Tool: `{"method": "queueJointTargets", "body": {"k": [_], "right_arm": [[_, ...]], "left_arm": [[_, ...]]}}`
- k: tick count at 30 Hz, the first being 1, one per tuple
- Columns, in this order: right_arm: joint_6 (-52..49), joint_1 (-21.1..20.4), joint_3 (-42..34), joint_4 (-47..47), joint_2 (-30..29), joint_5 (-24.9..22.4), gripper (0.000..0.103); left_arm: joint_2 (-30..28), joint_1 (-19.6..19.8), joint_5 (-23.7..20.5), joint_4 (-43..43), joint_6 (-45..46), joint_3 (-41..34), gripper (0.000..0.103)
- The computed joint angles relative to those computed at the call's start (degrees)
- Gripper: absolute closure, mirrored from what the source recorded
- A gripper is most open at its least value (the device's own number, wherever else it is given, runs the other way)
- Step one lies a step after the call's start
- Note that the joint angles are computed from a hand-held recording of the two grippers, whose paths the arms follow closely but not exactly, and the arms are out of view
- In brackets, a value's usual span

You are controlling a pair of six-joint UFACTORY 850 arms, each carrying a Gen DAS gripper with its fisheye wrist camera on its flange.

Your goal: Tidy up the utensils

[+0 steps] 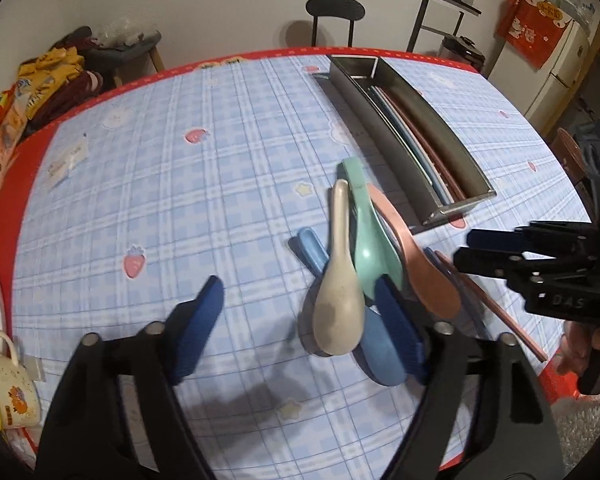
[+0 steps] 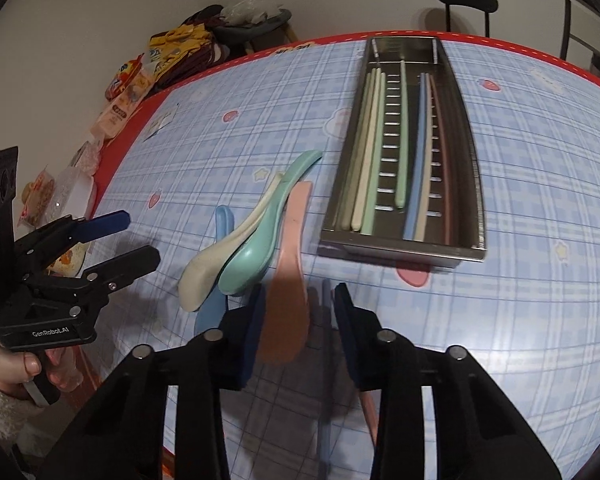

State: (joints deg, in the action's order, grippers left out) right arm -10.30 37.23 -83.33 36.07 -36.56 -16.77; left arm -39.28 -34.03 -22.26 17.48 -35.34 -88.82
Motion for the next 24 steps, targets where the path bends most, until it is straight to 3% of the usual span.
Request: {"method": "queueJointTargets", "body": {"k": [5,13,24], "right_arm": [[-0.05,0.41,-2.67,-0.68,-2.54,-1.19,0.078],[1.98,0.93,-6.04,-3.13,-5.45,-2.53,0.080],[3.99,0.67,-4.55,-1.90,-4.57,-0.85,0.081]], "left_arm": [[-0.74,-0.54,0.06,-3.03,4.79,-0.22,0.043],[-2.21,-1.21,-0.99,-5.58,9.38,-1.40,0.049],[-4.84,-2.42,-4.09,-3.32,10.60,-4.61,0.049]]}}
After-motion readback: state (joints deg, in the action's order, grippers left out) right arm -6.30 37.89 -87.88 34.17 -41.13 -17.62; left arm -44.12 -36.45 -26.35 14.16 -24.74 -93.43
